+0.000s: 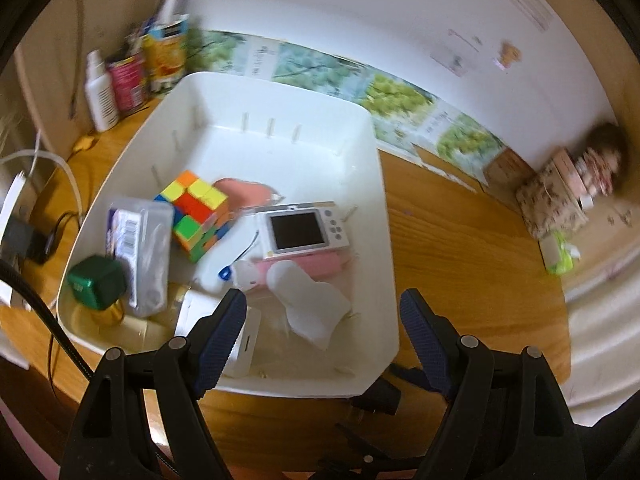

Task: Organize rigid objects

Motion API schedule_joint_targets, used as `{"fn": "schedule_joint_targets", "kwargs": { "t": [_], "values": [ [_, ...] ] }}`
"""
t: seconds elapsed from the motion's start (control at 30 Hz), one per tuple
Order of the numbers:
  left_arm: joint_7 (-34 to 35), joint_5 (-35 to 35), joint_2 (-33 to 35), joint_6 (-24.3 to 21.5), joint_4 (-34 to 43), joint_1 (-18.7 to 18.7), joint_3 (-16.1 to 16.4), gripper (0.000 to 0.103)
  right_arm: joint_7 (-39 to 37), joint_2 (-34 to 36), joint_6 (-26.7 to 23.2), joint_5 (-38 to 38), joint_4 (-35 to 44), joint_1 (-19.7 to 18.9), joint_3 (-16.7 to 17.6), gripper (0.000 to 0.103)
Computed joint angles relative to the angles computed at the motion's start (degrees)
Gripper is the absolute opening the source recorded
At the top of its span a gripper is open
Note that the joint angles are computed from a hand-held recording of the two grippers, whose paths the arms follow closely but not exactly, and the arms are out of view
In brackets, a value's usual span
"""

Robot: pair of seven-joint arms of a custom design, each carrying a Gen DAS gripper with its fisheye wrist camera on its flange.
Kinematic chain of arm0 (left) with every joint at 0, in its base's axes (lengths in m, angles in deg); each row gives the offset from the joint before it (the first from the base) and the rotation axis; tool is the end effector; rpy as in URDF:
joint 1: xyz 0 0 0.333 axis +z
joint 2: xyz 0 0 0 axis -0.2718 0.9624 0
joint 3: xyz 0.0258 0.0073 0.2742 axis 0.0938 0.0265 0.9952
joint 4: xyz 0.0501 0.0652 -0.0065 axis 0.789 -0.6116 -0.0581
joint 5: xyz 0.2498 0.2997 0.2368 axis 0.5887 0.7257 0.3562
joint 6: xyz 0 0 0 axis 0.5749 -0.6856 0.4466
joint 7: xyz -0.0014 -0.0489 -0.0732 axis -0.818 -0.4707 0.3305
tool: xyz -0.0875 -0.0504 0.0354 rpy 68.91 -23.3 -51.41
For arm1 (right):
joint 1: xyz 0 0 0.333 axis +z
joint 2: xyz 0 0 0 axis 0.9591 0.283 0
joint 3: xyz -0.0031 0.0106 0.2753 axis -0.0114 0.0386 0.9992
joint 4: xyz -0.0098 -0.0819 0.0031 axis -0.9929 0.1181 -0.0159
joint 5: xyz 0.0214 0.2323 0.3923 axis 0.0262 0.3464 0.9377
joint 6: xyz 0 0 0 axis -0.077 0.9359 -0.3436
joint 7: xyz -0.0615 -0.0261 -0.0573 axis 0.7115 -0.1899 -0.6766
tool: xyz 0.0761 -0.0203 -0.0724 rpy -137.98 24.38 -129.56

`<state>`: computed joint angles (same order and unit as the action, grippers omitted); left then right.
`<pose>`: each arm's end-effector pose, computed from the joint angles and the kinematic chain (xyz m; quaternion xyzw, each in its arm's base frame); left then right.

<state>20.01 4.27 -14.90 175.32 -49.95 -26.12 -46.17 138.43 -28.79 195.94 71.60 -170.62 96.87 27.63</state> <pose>0.5754 -0.2252 0.5209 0.5265 -0.7991 0.2901 0.0012 0.4271 0.2240 0.3937 -0.7568 0.6061 -0.1455 0.1968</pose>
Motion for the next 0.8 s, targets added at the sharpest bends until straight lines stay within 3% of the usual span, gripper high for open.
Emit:
{"fn": "schedule_joint_targets", "kwargs": {
  "t": [0.07, 0.17, 0.4, 0.57, 0.8],
  "values": [
    [-1.21, -0.29, -0.37, 0.52, -0.56, 0.08, 0.02, 0.082, -5.04, 1.57, -1.19, 2.35, 1.39, 2.02, -2.45, 0.070],
    [-2.62, -1.42, -1.15, 1.56, -1.52, 0.16, 0.31, 0.082, -9.79, 2.39, -2.41, 3.54, 2.57, 2.43, -2.92, 0.059],
    [-1.02, -4.37, -0.65, -0.25, -0.47, 0.37, 1.34, 0.082, -13.78, 4.68, -8.55, 6.23, 6.46, 1.27, -2.25, 0.057],
    [4.64, -8.20, 0.09, -2.99, 1.54, 0.92, 2.41, 0.082, -9.38, 5.14, -15.76, 6.27, 9.02, -0.69, -0.69, 0.057],
    [13.15, -13.24, 1.85, -6.76, 5.30, 2.72, 3.52, 0.082, 4.73, 7.69, -28.80, 3.10, 14.61, -3.56, 1.62, 0.057]
  ]
}}
